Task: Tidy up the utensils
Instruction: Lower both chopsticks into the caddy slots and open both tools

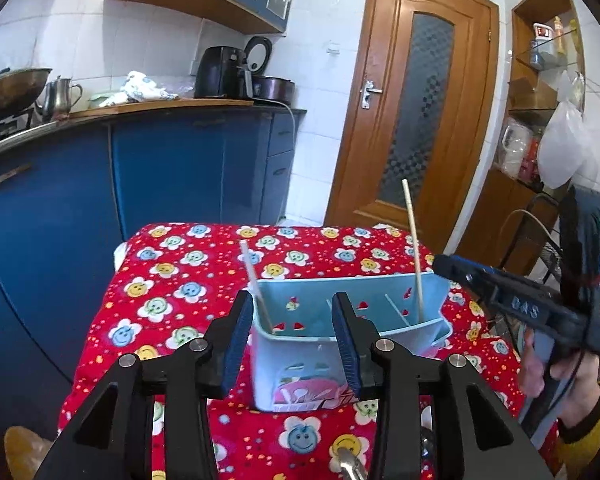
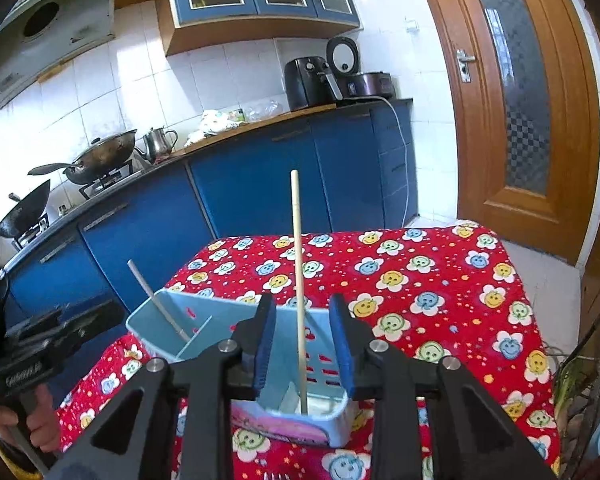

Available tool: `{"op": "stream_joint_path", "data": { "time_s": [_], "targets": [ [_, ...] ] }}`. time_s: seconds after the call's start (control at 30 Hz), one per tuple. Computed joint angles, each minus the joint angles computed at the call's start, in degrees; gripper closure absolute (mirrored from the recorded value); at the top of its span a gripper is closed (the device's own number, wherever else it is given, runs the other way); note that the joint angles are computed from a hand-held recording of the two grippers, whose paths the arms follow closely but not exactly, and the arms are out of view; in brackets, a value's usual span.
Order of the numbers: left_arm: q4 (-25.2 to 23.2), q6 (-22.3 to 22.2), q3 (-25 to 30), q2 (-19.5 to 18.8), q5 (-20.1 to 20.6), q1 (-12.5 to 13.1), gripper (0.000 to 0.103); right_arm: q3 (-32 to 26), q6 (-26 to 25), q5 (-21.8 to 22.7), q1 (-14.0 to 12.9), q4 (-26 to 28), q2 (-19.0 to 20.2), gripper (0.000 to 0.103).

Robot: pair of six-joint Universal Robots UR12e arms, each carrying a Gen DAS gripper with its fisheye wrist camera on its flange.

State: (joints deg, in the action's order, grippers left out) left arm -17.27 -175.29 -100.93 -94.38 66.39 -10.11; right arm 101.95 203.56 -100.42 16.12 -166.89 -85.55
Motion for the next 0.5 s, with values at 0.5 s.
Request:
{"op": "stream_joint_path", "data": {
  "time_s": [0.5],
  "targets": [
    [-1.87, -2.37, -0.05, -0.46, 0.28, 1.33, 0.061, -5.26, -0.18, -0.61, -0.89, 5.17, 3.17, 0.096]
  ]
}}
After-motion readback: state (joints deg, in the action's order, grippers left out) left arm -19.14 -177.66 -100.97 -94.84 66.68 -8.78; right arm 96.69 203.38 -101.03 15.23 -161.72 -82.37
